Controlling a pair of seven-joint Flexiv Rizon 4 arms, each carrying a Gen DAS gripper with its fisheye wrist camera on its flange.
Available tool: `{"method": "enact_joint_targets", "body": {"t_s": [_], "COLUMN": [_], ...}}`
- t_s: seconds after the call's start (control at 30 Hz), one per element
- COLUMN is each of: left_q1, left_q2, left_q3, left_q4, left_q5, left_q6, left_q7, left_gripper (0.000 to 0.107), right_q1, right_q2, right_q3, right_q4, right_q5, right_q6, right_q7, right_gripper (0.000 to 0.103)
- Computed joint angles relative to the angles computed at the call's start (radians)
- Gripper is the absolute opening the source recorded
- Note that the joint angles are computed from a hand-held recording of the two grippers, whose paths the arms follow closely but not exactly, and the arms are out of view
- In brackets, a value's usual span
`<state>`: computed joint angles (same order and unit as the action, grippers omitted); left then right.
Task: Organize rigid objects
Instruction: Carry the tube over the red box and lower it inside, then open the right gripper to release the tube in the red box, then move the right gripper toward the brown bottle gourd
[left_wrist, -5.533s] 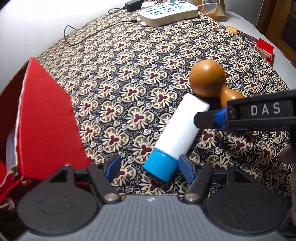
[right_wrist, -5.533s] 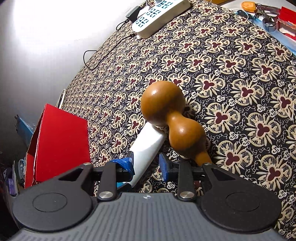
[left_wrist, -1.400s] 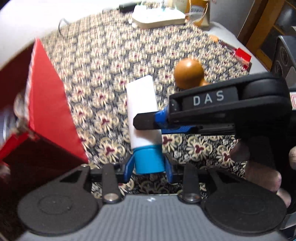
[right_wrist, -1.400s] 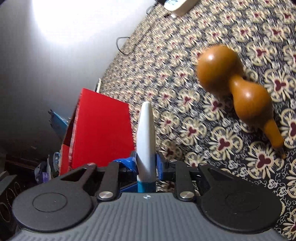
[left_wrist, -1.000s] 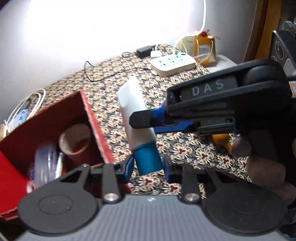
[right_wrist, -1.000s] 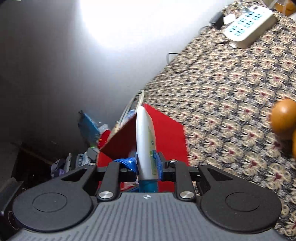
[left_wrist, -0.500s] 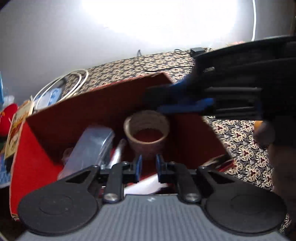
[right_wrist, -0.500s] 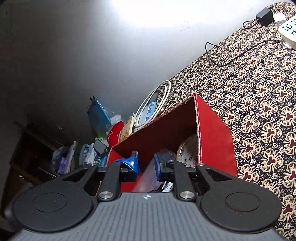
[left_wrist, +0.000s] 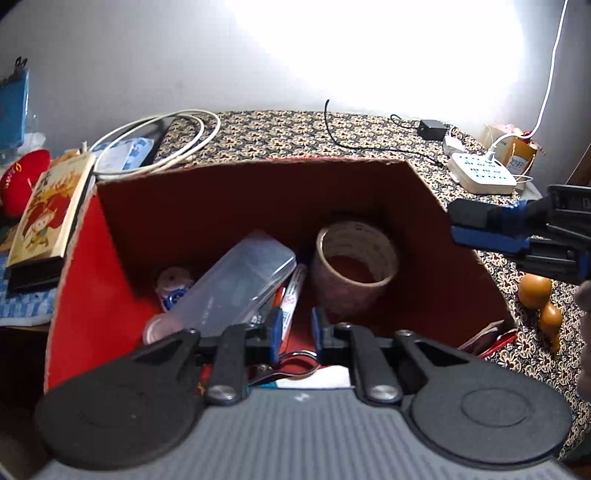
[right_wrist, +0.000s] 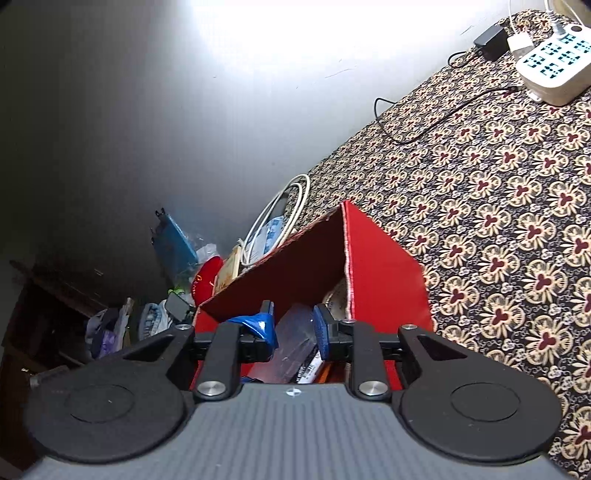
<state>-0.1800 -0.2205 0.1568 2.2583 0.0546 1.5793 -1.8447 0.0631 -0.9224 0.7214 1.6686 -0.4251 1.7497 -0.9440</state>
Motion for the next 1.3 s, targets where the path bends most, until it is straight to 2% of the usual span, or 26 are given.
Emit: {"method": "enact_joint_targets", "body": {"t_s": [0.03, 0.07, 0.1, 0.2, 0.37, 0.43, 0.73, 0.87, 1.3], "left_q1": [-0.008, -0.017, -0.042, -0.072, -0.094, -0.091, -0.034, -0.05, -0.127], "left_q2": [0.003, 0.005, 0.004, 0.018, 0.046, 0.057, 0.081, 0.072, 0.016], "left_q3": [0.008, 0.02, 0.048, 0.088, 0.102, 0.089, -0.041, -0.066, -0.11], "left_q4": [-0.003, -0.008, -0.022, -0.039, -0.088, -0.099, -0.127, -0.171, -0.299], "left_q5": [0.005, 0.018, 0.049, 0.136, 0.288, 0.327, 0.364, 0.418, 0.491], "left_q6": [-0.014, -0.028, -0.047, -0.064, -0.132, -0.15, -0.235, -0.291, -0.42], "left_q7": [-0.006, -0.016, -0.046, -0.127, -0.254, -0.292, -0.346, -0.401, -0.486], "left_gripper": [0.014, 0.02, 0.032, 0.047, 0.057, 0.058, 0.06, 0.06, 0.062], "right_q1": [0.007, 0.012, 0.011, -0.011, -0.015, -0.013, -0.039, -0.054, -0.139], "right_q2": [0.011, 0.019, 0.023, 0.018, 0.037, 0.051, 0.102, 0.122, 0.145], "right_q3": [-0.015, -0.026, -0.03, -0.011, -0.02, -0.032, -0.069, -0.089, -0.111], "right_q4": [0.008, 0.017, 0.022, 0.04, 0.068, 0.083, 0.155, 0.185, 0.256], "right_q5": [0.007, 0.011, 0.012, 0.004, -0.016, -0.026, -0.095, -0.127, -0.245], "right_q6": [0.005, 0.01, 0.011, 0.014, 0.031, 0.046, 0.091, 0.11, 0.163], "right_q7": [0.004, 0.009, 0.012, 0.017, 0.022, 0.021, 0.046, 0.062, 0.157], "right_gripper": [0.007, 0.007, 0.007, 0.007, 0.008, 0.008, 0.008, 0.009, 0.009]}}
